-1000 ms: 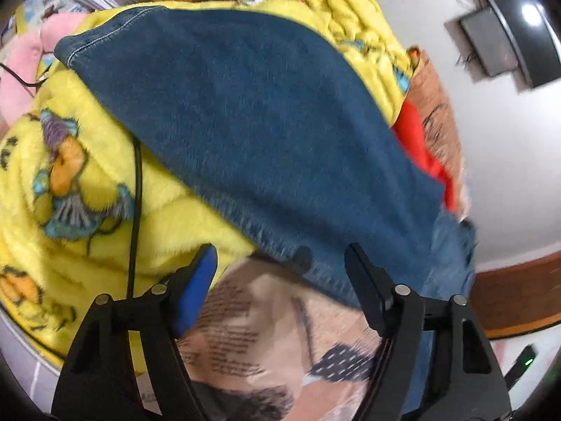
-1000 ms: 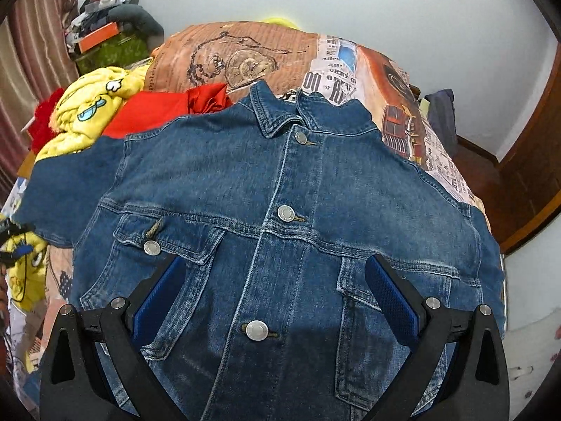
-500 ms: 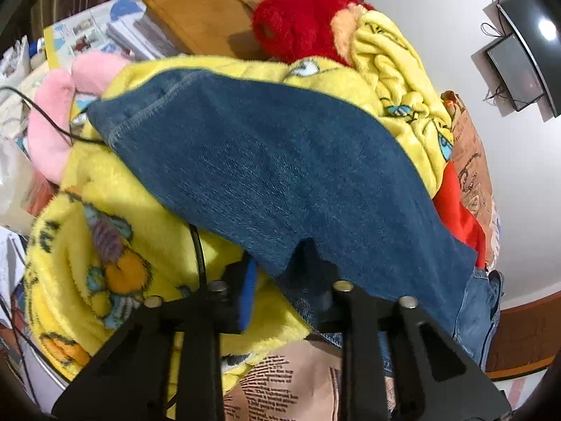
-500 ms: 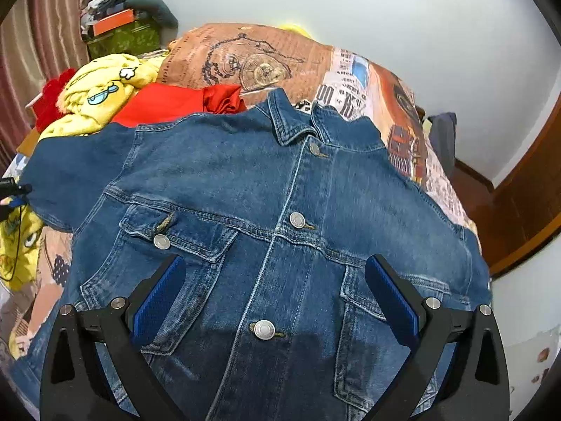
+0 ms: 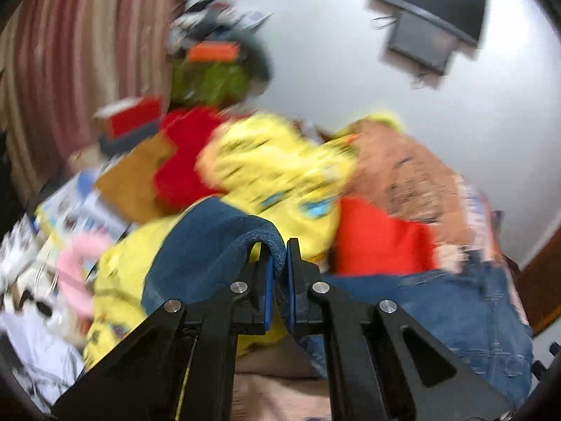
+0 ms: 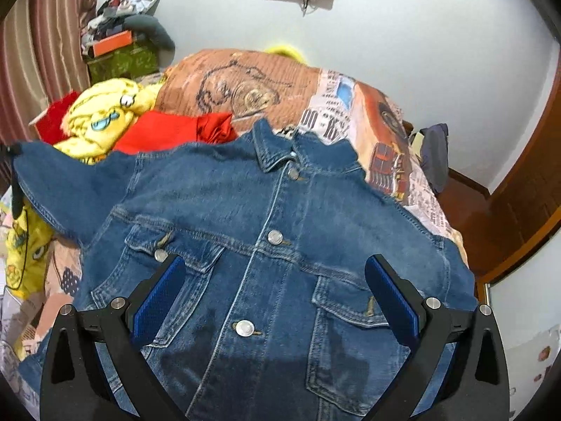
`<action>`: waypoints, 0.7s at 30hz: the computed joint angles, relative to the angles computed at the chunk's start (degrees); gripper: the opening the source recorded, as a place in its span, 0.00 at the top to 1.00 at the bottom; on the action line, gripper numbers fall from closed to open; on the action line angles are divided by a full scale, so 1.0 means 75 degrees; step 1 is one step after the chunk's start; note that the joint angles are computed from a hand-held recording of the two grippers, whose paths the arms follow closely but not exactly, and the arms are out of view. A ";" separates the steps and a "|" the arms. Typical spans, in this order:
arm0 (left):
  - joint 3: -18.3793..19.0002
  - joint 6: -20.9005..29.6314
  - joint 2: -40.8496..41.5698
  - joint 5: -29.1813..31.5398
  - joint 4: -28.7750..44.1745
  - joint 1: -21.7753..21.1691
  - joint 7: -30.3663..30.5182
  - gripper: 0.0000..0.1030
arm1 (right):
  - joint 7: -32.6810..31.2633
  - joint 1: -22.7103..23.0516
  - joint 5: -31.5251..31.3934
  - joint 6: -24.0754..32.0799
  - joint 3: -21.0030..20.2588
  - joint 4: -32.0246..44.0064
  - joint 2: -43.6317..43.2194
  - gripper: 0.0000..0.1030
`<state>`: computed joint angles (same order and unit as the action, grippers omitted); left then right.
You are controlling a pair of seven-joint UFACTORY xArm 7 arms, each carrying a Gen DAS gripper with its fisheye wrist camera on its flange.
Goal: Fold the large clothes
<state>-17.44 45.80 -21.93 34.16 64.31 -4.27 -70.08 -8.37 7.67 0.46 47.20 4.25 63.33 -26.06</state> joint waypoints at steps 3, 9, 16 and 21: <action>-0.0448 0.0083 0.0907 0.0536 0.1309 -0.0163 0.0183 0.95 | -0.0069 -0.0020 0.0057 -0.0110 -0.0109 -0.0071 -0.0126 0.01; -0.0665 -0.0235 0.3156 0.0432 0.3774 -0.1285 0.1089 0.95 | -0.0285 -0.0155 0.0168 -0.0194 -0.0364 -0.0208 -0.0357 0.01; -0.0790 0.0326 0.5693 -0.0869 0.6173 -0.2535 0.2645 0.95 | -0.0578 -0.0458 0.0158 -0.0062 -0.0622 -0.0470 -0.0684 0.01; -0.0851 0.1399 0.7180 -0.1741 0.7619 -0.3324 0.3672 0.95 | -0.0738 -0.0700 0.0154 0.0171 -0.0794 -0.0623 -0.0794 0.01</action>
<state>-23.82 56.29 31.92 21.11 121.46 -29.19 -42.54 -13.90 2.42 1.62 48.48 -1.70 58.65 -32.02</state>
